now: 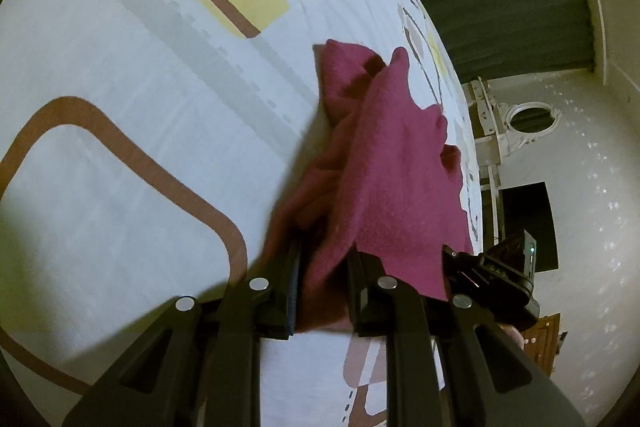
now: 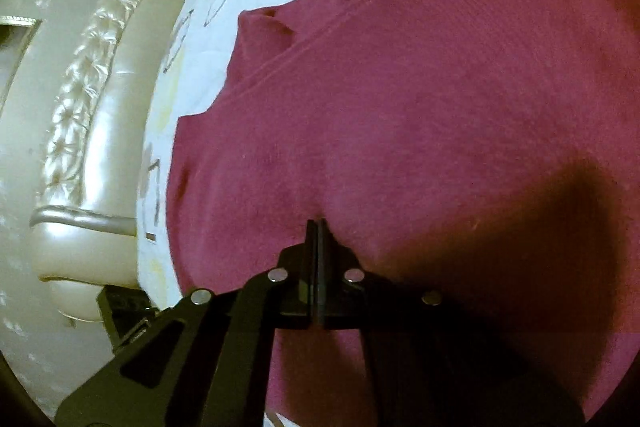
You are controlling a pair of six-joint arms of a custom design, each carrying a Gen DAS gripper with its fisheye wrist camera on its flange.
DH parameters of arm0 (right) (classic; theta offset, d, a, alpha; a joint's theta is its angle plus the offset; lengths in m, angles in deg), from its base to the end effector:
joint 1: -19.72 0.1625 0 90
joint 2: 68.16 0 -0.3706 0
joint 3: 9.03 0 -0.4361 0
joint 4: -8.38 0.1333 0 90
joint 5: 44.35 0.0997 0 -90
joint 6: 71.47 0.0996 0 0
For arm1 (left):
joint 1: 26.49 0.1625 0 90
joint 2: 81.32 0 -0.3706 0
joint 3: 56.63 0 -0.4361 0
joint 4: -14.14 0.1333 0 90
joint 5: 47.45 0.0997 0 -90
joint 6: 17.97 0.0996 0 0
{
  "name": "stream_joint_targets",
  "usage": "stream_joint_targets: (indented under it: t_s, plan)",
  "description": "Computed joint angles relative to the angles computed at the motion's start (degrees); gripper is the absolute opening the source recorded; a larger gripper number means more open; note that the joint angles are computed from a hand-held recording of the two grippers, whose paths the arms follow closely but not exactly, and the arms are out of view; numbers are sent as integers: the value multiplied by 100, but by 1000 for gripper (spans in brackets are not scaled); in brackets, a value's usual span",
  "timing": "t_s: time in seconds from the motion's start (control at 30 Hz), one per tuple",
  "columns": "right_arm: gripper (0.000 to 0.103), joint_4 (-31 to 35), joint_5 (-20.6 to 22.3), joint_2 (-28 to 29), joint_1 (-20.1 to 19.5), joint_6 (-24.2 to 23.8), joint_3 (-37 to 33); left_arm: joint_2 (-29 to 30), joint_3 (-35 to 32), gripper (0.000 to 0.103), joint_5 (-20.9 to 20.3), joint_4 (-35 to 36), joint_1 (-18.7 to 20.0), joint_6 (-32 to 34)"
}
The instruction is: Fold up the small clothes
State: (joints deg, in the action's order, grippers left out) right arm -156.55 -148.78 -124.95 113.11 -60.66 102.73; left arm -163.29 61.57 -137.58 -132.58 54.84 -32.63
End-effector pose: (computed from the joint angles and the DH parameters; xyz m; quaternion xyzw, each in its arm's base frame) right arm 0.1426 -0.5725 0.0588 -0.0849 -0.9736 0.1859 0.1015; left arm 0.0514 -0.5458 0.2133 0.0512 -0.9827 0.1740 0.0371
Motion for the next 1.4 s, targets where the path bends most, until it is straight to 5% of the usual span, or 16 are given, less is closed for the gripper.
stream_joint_targets:
  t_s: [0.27, 0.33, 0.4, 0.47, 0.77, 1.0, 1.07, 1.2, 1.3, 1.4]
  plan:
    - [0, -87, -193, 133, 112, 47, -89, -136, -171, 12, 89, 461, -60, 23]
    - [0, -71, -223, 139, 130, 27, -101, -236, -172, 24, -18, 496, -46, 232]
    - [0, -52, -240, 169, 148, 8, -141, -345, -191, 52, -109, 476, -2, 468]
    - [0, -69, -223, 174, 142, -31, -146, -311, -339, 60, -273, 526, 76, 690]
    - [0, -233, -198, 189, 132, -155, -90, 922, -1759, 62, -434, 1637, 209, 765]
    - [0, -347, -167, 188, 124, -215, -42, 1337, -2172, 74, -655, 1991, 196, 932]
    - [0, -399, -153, 186, 119, -215, -20, 1419, -2243, 71, -675, 2027, 171, 948]
    - [0, -501, -136, 172, 125, -224, 40, 1614, -2396, 27, -612, 2356, 148, 972]
    - [0, -516, -114, 155, 120, -235, 61, 1639, -2376, 14, -623, 2293, 132, 1016]
    - [2, -516, -62, 133, 120, -285, 72, 1625, -2399, 12, -628, 2310, 116, 972]
